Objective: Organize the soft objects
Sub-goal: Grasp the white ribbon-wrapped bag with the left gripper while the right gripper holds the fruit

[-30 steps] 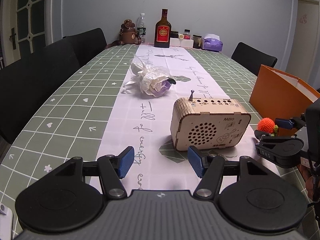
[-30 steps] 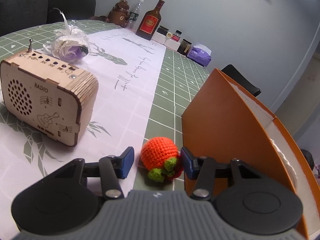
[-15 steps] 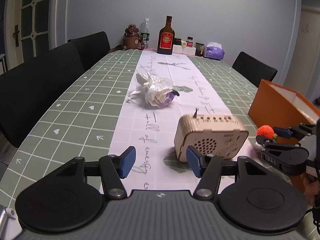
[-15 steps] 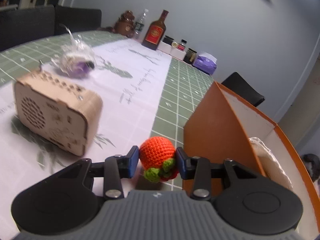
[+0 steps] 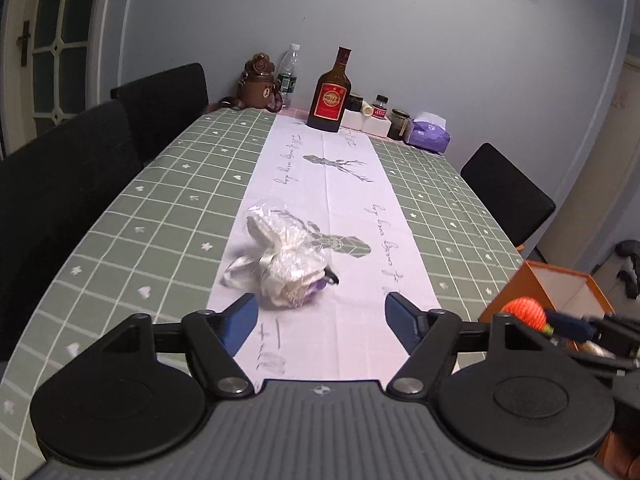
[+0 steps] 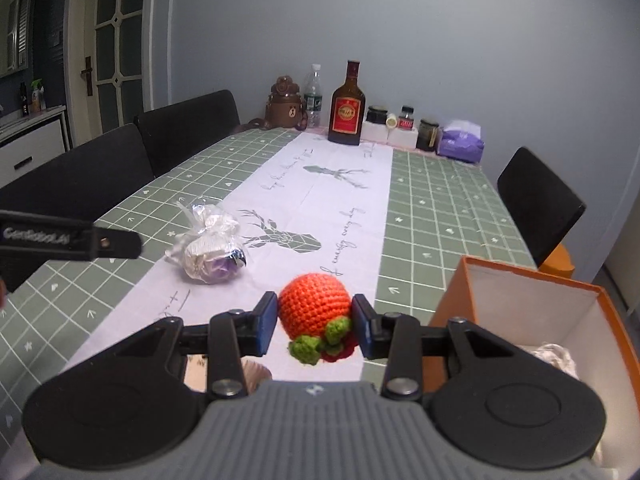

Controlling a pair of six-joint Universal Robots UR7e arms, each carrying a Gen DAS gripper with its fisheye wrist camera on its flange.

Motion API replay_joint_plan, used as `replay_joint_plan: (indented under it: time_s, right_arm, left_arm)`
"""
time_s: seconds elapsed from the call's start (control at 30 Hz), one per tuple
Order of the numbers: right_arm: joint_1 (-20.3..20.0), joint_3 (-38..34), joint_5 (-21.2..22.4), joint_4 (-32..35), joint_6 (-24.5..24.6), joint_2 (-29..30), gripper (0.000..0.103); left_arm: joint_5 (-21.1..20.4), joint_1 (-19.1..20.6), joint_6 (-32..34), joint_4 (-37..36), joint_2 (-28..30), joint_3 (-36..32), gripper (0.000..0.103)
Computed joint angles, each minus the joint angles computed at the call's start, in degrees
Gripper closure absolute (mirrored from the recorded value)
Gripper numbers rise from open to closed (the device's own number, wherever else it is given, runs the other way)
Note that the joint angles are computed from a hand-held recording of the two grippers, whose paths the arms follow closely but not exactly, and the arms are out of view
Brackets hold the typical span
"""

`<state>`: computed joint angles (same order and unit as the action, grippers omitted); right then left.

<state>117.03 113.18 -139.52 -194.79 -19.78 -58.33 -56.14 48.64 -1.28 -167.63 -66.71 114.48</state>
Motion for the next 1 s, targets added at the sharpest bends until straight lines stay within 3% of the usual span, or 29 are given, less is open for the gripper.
replay_joint_plan:
  time_s: [0.27,0.53,0.6,0.77,0.83,1.0]
  right_arm:
    - [-3.31,-5.66,3.16,3.0,3.48,3.46,0.063]
    - [-5.77,-7.78,5.91,5.51,5.5,5.02,0.063]
    - [-6.14,-7.38,6.69,5.75,5.5,5.06,0.063]
    - [-6.38,-7.05,5.31,2.83,3.78,5.91,0.063]
    - [-6.45,-6.56,5.43,2.28,3.31,5.72,0.063]
    - [-6.78,-6.24,4.93,2.6,4.28,5.69,0.063]
  left_arm:
    - [-0.98,5.59,-4.42,5.74,10.34,-12.26,0.015]
    - [1.28,8.27,-7.24,9.09,16.88,-19.32,0.015]
    - [0.14,8.88,-7.59,10.06,17.84,-20.42,0.015]
    - [-2.31,10.37,-9.74,11.73,19.4,-21.85,0.023]
    - [-3.15,10.67,-9.87,11.3,19.57,-21.76,0.033]
    - [-2.11,10.12,-7.87,10.55,19.68,-21.23,0.047]
